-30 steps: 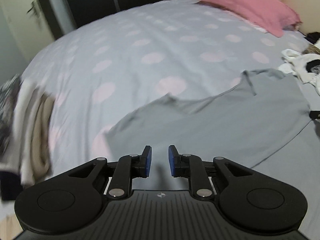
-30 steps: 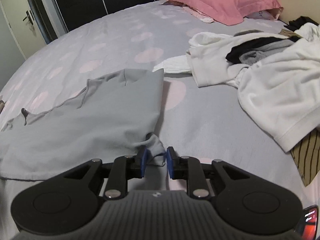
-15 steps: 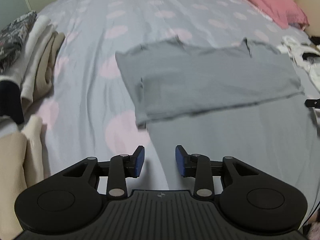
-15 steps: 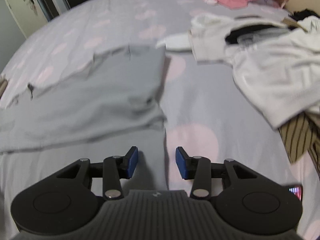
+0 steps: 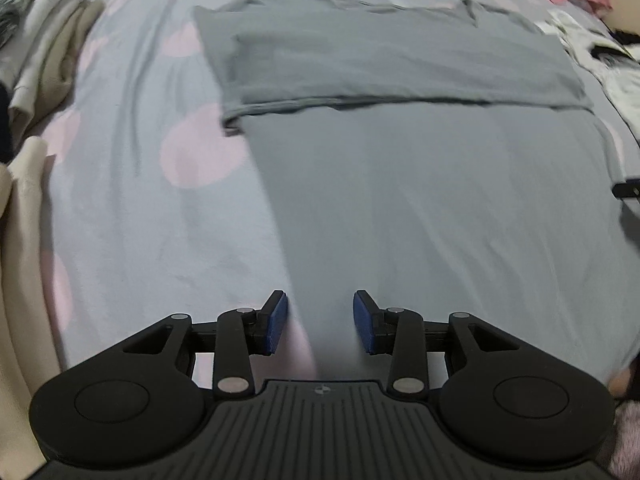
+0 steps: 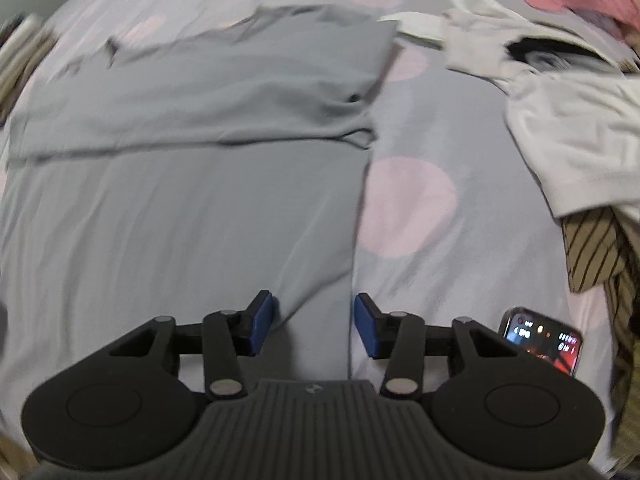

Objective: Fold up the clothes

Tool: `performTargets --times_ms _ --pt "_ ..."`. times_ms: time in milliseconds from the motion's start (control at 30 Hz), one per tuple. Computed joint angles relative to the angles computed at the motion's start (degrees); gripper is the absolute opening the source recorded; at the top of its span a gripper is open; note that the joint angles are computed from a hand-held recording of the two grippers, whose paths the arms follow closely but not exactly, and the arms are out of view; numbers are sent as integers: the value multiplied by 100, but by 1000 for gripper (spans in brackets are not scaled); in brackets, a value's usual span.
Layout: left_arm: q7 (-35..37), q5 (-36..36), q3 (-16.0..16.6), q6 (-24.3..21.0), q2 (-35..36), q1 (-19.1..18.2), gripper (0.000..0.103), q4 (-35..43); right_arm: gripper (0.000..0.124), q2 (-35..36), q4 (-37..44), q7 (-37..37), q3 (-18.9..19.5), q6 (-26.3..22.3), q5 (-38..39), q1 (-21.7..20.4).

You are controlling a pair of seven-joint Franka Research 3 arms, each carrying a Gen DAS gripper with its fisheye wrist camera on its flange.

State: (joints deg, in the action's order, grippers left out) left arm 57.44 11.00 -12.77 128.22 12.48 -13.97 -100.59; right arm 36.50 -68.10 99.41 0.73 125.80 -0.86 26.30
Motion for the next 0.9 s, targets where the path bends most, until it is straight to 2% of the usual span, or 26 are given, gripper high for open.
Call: performTargets --times_ms 67,167,200,233,400,600,700,800,900 --pt "215 -111 -58 -41 26 0 24 64 21 41 151 -229 75 -209 43 -30" --pt "333 51 -58 -249 54 -85 8 198 4 75 367 -588 85 -494 -43 10" --pt "358 119 -55 -319 56 -113 2 237 4 88 442 -709 83 -589 -79 28" --pt "395 30 -57 -257 -8 -82 1 190 4 72 478 -801 77 -640 -91 26" --pt "455 -254 -30 58 -339 34 1 33 4 -135 477 -1069 156 -658 312 -259" --pt "224 -1 55 534 -524 76 1 100 3 -425 149 -1213 159 195 591 -425" --pt "122 132 113 1072 -585 151 1 -27 4 -350 216 -1199 127 701 575 -410" --pt "-284 518 204 1530 -487 182 1 -61 4 -178 306 -1182 17 1258 360 -294" --pt "-671 1204 292 1815 -308 131 1 4 4 144 654 -968 -161 1417 63 -119"
